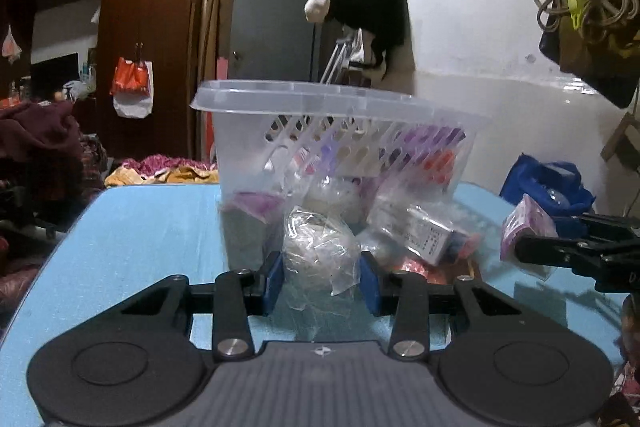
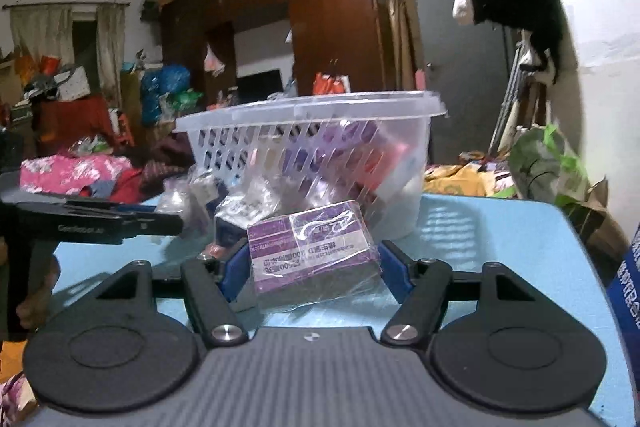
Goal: Organize objects
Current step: 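Drop the 'na' box in basket with left tool while right drops purple box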
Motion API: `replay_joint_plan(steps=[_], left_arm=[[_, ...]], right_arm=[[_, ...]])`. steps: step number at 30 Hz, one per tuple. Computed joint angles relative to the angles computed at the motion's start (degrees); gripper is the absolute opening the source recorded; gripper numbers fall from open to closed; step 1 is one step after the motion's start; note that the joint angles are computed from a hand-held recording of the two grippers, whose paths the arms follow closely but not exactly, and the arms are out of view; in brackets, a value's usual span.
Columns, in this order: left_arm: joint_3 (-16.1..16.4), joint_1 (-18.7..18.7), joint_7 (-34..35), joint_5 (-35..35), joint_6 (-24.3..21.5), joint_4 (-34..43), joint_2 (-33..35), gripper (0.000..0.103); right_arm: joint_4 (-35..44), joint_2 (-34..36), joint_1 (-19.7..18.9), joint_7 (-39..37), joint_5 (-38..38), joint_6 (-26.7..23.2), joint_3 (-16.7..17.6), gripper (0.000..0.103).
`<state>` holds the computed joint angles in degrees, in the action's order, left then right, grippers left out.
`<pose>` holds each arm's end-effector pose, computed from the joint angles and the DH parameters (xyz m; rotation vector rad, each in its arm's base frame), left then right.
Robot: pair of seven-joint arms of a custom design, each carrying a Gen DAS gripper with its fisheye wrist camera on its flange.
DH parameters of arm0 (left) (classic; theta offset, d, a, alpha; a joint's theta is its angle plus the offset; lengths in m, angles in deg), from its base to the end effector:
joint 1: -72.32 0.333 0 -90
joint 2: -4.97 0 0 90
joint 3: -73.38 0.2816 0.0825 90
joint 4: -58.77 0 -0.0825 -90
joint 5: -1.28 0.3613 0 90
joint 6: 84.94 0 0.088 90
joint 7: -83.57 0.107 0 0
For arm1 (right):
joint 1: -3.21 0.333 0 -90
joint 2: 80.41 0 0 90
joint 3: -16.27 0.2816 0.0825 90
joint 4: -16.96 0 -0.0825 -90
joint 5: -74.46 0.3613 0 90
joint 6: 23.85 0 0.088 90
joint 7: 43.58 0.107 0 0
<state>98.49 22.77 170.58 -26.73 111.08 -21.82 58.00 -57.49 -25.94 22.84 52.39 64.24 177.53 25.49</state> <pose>0.6340 -0.3506 0.3206 -1.3819 1.6935 -1.2219 0.6586 0.3325 0.3243 -1.6216 1.0174 -0.6385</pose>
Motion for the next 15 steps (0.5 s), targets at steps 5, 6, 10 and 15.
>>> replay_joint_plan(steps=[5,6,10,15], left_arm=[[0.0,-0.6,1.7,-2.0,2.4,-0.2,0.4,0.044],[-0.3,-0.5,2.4,-2.5,2.7,-0.1,0.4,0.044],[-2.3,0.4,5.2,-4.1,4.1,-0.4,-0.1,0.044],[-3.8,1.1,8.6,-6.6,4.2,0.6,0.1,0.044]], right_arm=[[0.7,0.6,3.9,-1.4,5.3,2.4,-4.7,0.070],[0.7,0.8,4.0,-1.7,5.6,2.9,-4.8,0.070],[1.3,1.3,5.2,-3.0,7.8,3.9,-6.0,0.070],[1.5,1.7,5.4,-3.8,8.5,4.8,-5.9,0.070]])
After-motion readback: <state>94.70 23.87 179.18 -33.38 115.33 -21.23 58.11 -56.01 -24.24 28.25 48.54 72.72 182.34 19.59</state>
